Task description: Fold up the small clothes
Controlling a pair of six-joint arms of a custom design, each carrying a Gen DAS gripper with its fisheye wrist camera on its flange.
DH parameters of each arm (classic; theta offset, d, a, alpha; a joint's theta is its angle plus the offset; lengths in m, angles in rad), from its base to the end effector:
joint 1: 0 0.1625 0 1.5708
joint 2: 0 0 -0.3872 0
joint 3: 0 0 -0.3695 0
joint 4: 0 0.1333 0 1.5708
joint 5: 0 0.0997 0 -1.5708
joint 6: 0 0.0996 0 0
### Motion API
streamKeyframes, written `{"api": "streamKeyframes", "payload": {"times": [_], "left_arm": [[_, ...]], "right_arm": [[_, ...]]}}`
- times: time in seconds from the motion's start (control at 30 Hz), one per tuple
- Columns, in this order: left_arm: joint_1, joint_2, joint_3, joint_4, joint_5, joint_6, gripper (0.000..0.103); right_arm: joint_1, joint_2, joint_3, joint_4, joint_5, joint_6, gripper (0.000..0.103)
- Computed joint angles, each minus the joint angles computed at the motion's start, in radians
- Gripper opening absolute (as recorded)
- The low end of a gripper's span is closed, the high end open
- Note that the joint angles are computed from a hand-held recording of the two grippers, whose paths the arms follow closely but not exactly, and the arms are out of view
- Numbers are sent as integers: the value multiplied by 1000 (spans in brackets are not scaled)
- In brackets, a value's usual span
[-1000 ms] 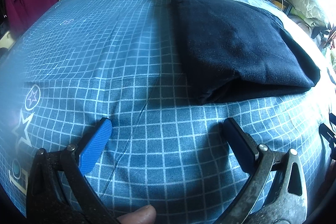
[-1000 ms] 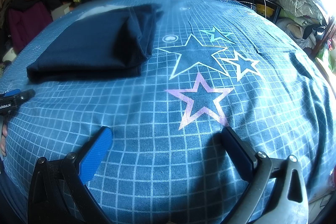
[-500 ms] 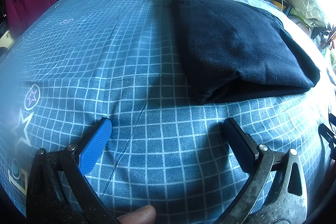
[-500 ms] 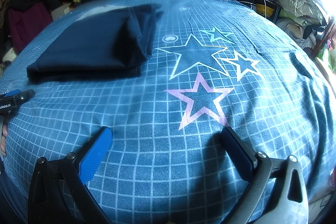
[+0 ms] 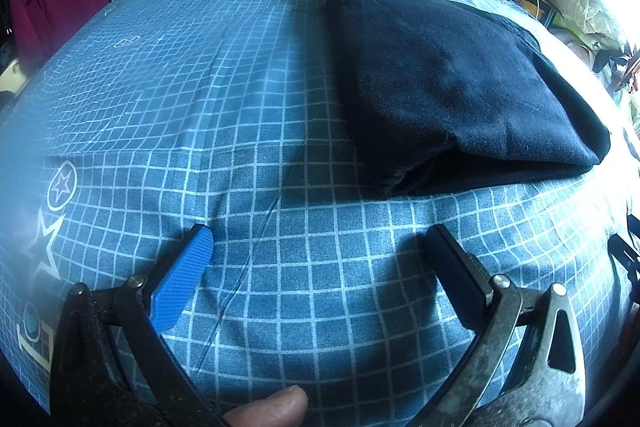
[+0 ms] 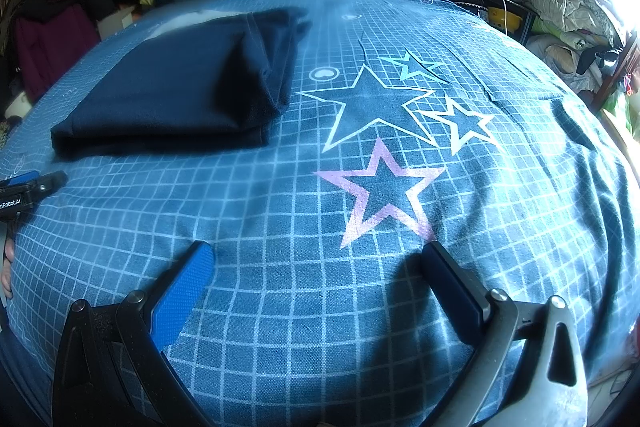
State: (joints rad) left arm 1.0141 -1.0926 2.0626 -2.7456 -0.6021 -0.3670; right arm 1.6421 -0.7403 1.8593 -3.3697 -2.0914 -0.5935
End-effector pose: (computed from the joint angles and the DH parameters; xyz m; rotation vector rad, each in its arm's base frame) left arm -0.0793 -0.5350 0.1665 0.0921 2.2554 -0.7358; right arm 0.1248 -0.5716 0.0867 0.5688 -2.3397 0.6543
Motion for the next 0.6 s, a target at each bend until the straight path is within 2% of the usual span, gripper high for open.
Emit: {"api": "streamKeyframes", "payload": {"times": [0.6], "left_arm": [[0,-1,-2,9,-1,-5,103]], "right_arm": [[1,3,-3,-2,0,1,103]]}}
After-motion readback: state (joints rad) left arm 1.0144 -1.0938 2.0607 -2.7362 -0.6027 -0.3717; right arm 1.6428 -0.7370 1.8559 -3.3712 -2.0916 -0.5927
